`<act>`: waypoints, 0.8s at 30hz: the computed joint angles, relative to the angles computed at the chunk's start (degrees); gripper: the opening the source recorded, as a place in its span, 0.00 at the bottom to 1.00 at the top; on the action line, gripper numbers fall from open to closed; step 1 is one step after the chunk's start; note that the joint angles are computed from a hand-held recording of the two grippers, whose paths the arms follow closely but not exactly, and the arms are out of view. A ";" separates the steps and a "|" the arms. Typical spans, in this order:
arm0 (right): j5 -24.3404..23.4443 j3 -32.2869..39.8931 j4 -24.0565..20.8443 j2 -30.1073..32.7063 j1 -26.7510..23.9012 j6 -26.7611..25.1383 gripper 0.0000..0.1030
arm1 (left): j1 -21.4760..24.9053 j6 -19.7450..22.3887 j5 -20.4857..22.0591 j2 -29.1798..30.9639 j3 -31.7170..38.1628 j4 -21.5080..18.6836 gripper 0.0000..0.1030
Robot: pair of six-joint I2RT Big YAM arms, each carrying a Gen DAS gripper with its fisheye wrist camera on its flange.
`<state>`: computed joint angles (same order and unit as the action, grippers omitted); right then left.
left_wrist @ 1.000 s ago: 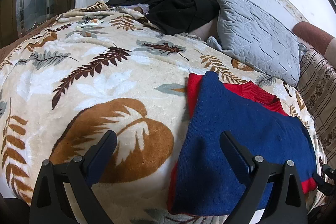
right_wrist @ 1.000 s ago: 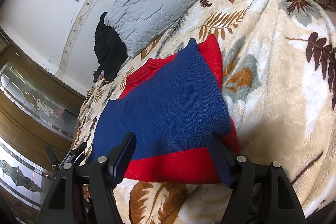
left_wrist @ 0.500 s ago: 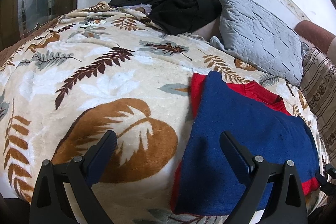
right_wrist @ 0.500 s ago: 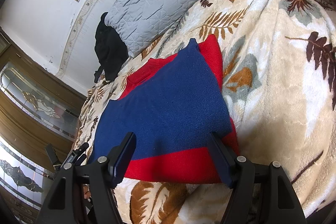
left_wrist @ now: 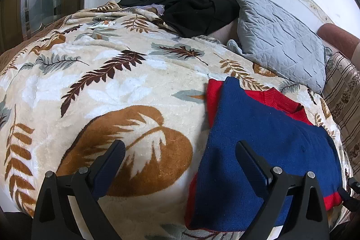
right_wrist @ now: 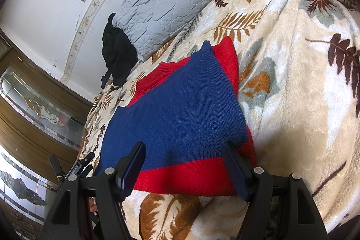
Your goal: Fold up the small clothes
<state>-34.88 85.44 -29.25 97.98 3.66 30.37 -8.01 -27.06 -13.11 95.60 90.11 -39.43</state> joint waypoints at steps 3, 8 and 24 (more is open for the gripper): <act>0.06 0.05 -0.05 0.03 0.00 -0.11 0.72 | 0.04 -0.19 -0.03 -0.09 -0.10 0.15 0.95; -0.02 -0.02 -0.07 -0.01 -0.05 -0.19 0.72 | 0.27 -0.48 0.15 -0.30 -0.32 0.32 0.95; 0.03 -0.09 0.00 -0.03 0.02 -0.12 0.72 | 0.34 -0.54 0.18 -0.50 -0.49 0.50 0.95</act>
<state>-34.85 85.36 -29.25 97.96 3.68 30.25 -7.67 -27.60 -12.93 95.10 89.61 -38.94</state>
